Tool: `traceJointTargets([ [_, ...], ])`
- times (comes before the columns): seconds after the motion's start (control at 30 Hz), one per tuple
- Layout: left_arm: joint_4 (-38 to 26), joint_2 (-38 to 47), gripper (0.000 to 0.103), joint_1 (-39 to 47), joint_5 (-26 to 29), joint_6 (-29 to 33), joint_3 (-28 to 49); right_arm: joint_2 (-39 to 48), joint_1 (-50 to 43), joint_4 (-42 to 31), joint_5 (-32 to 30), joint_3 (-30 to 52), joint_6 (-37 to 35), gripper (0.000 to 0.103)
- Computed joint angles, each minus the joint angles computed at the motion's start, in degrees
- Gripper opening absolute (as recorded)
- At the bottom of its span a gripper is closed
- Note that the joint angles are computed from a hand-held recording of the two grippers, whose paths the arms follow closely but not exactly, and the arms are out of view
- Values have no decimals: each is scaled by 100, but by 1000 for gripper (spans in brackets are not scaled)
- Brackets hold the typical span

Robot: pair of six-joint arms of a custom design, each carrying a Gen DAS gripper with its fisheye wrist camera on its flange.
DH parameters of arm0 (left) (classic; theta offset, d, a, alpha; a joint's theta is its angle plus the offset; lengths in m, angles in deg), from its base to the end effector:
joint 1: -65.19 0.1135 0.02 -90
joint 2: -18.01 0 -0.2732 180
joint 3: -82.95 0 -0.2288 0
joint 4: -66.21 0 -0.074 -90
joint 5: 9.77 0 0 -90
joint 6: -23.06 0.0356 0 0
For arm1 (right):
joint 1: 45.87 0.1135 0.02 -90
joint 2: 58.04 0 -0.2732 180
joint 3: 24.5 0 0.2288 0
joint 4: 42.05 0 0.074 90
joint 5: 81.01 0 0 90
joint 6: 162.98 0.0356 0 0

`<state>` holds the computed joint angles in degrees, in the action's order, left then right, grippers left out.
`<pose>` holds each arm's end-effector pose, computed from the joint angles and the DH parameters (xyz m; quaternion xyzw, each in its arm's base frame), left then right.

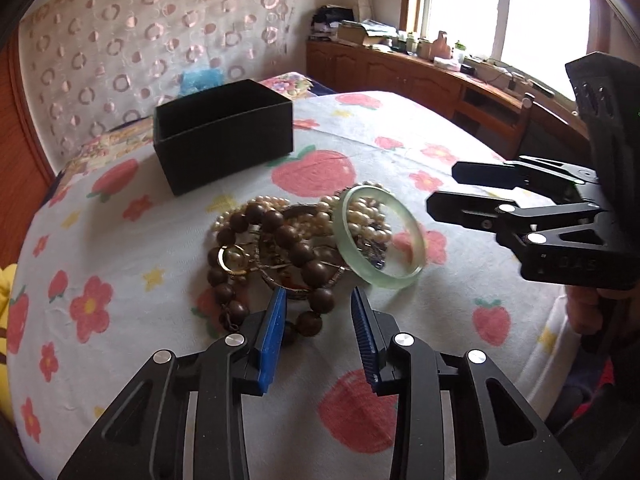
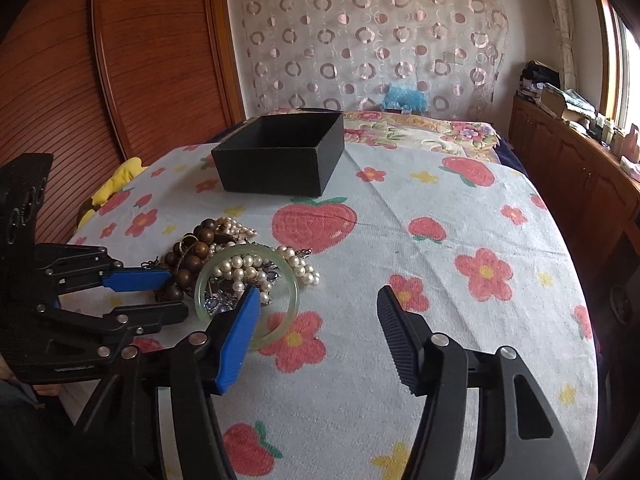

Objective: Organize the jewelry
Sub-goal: 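Grasp the brown bead bracelet with the left tool while the right tool reaches the jade bangle, then drop the jade bangle from the right tool into the box while the left drops the bracelet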

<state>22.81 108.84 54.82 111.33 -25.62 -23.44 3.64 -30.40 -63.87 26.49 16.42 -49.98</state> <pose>0.2857 -0.0710 0.2279 0.4674 0.8091 -0.1847 0.3046 0.1800 0.0387 0.1999 0.1205 0.8990 -0.0006 0.4211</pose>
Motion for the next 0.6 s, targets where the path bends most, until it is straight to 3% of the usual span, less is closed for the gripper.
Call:
traceJointTargets([
  [0.07,-3,37,15,27,-13,-28,49,72,-119,53,-178,14,-93,55],
  [0.13,-276,87,12,145,215,40,214,214,-289,90,-403,50,-165,40],
  [0.2,-355,18,12,276,388,25,306,405,-484,129,-704,113,-274,32],
  [0.43,-831,-101,12,756,1058,-41,980,756,-650,210,-1259,265,-379,29],
  [0.6,-993,10,12,880,1181,-146,1449,1150,-687,154,-1331,462,-474,22],
])
